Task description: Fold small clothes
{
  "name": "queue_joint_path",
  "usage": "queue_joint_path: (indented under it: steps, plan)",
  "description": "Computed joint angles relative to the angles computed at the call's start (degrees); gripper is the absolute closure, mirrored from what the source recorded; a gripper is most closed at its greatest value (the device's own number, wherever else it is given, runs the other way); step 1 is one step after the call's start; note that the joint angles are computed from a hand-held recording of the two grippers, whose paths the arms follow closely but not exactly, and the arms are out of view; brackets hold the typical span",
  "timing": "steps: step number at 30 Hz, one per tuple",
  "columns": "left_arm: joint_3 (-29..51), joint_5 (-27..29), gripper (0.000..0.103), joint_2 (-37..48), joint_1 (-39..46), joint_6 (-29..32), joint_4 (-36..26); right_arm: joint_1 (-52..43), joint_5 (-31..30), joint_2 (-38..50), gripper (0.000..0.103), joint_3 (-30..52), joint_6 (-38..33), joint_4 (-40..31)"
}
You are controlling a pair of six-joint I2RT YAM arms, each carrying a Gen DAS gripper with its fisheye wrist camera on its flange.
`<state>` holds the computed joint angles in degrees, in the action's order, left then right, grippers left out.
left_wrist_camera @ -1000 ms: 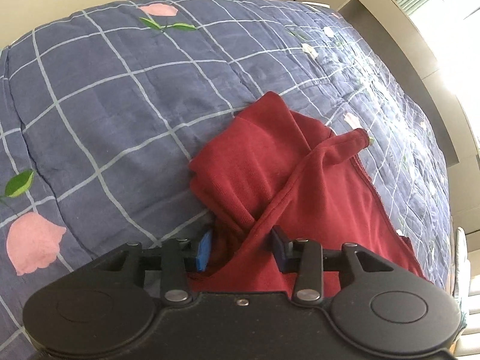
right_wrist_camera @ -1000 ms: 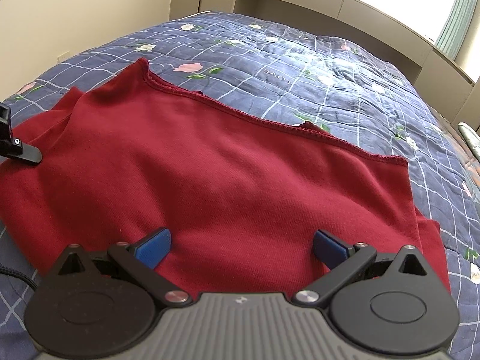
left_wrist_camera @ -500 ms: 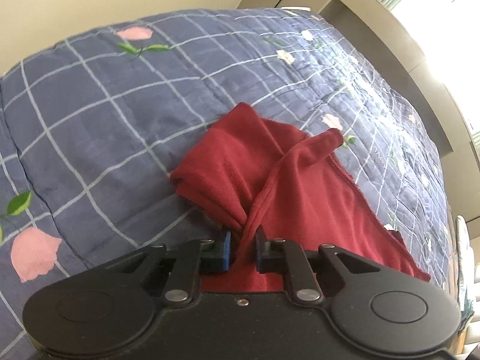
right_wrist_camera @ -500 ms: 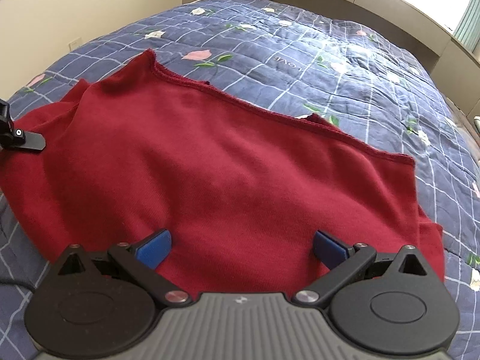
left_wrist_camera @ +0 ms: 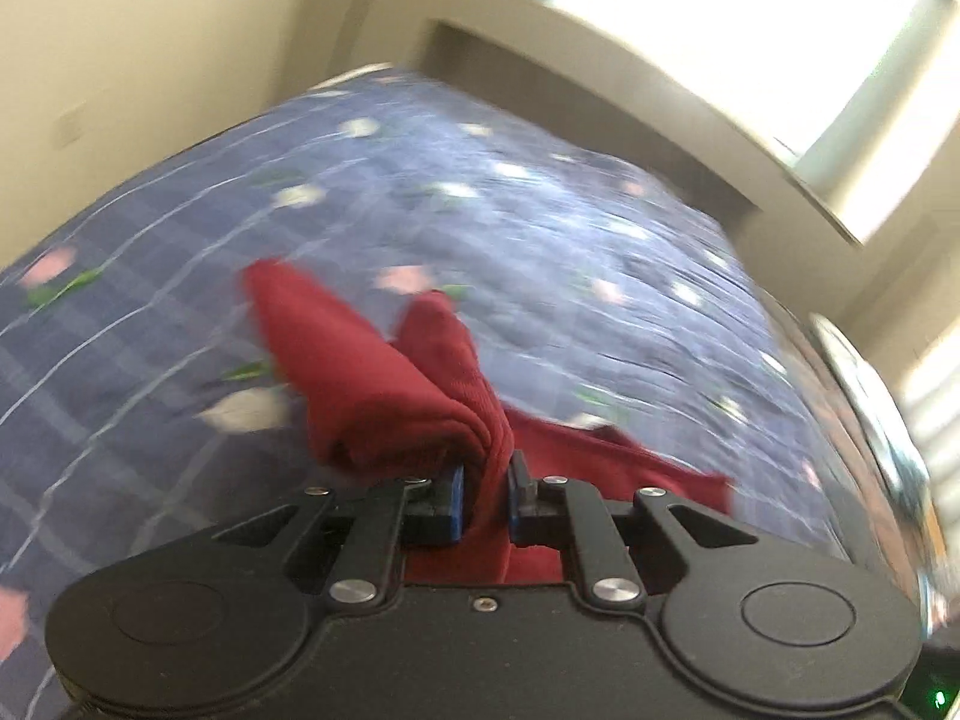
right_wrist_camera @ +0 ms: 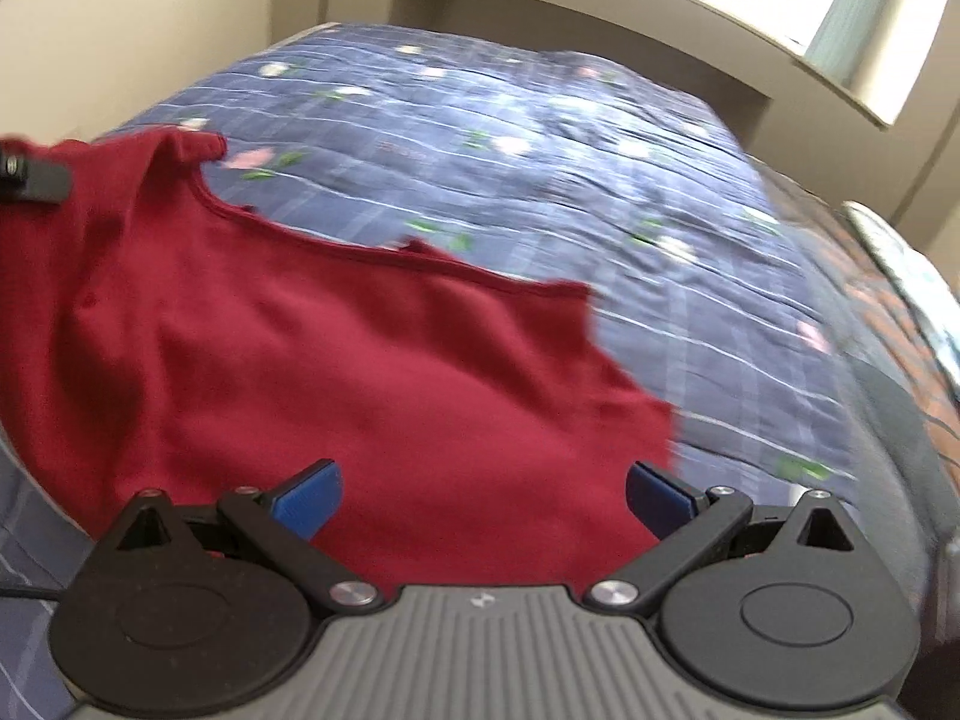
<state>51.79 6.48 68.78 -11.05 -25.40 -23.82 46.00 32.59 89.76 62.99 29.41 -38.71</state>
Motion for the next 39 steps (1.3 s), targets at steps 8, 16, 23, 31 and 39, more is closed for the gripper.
queue_joint_path:
  steps: [8, 16, 23, 31, 39]
  plan:
    - [6.32, -1.08, 0.089, 7.37, -19.96, 4.31, -1.54, -5.7, 1.94, -12.98, 0.0, -11.97, 4.8, -8.37]
    - [5.52, -3.03, 0.084, 14.88, -30.74, 0.78, -1.27, -8.14, 1.38, -19.47, 0.0, -17.44, 6.81, -11.83]
    - [1.96, 2.42, 0.056, 10.16, -27.85, -2.95, -0.59, -10.87, 0.61, -17.52, 0.0, -15.43, 2.45, -7.5]
    - [-3.36, 0.72, 0.02, -1.03, -25.8, -5.52, -7.29, -11.68, -5.18, -14.77, 0.0, -10.99, -2.96, 1.45]
    - [-5.37, -8.38, 0.007, -4.4, -20.69, -9.77, -17.12, -9.26, -20.25, -8.25, 0.0, -6.2, -5.16, 15.39]
